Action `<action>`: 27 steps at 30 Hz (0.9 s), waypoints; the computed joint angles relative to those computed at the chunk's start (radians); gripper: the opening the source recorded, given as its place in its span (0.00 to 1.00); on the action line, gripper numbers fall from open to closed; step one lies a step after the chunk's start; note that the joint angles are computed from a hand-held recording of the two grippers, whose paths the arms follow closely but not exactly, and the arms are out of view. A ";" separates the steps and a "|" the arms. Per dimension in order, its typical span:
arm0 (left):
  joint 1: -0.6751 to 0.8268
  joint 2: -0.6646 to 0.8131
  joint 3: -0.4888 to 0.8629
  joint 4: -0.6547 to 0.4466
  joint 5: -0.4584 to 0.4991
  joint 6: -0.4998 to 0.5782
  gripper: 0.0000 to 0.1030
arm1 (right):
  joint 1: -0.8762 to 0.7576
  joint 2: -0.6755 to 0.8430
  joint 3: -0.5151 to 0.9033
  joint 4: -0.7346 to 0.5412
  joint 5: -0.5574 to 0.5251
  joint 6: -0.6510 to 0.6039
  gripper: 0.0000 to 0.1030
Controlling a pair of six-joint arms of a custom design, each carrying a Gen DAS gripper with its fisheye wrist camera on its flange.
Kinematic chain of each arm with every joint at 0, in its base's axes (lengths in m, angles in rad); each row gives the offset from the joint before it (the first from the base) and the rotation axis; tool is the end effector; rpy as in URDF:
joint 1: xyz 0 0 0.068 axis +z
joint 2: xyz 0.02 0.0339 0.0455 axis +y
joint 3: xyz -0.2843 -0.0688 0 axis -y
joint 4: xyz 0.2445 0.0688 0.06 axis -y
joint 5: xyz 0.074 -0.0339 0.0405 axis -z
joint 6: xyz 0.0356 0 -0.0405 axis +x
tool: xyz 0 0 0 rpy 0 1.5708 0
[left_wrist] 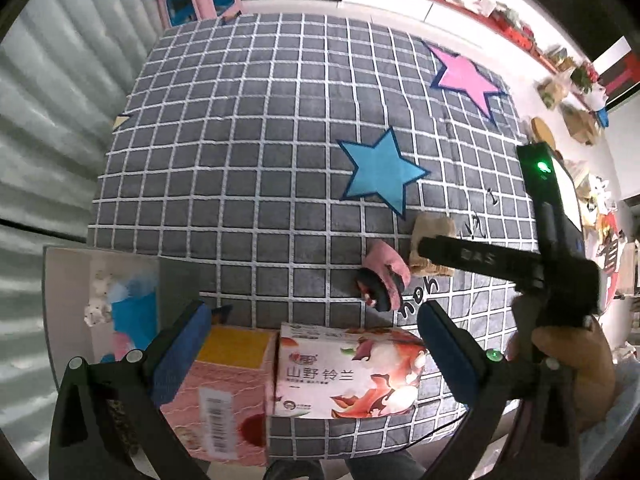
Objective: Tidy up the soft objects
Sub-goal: 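Move both grippers back toward the socks on the mat, then grasp the beige sock with right gripper while left gripper grasps the pink-and-black sock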
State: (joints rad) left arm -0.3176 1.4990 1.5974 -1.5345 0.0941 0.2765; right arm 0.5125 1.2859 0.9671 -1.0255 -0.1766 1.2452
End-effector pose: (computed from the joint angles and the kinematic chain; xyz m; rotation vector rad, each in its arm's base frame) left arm 0.2381 -0.0818 0.3723 0.8888 2.8710 -0.1456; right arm 0.1848 0.1112 0.2604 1.0816 2.9061 0.4467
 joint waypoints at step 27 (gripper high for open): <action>-0.377 0.204 -0.322 0.284 -0.176 -0.273 0.95 | -0.137 -0.285 -0.330 0.024 -0.090 -0.066 0.36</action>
State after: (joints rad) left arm -0.6949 1.7032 1.2755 -1.2508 -0.0814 0.0032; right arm 0.3756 1.0011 0.6368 -1.0011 -0.2669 1.1787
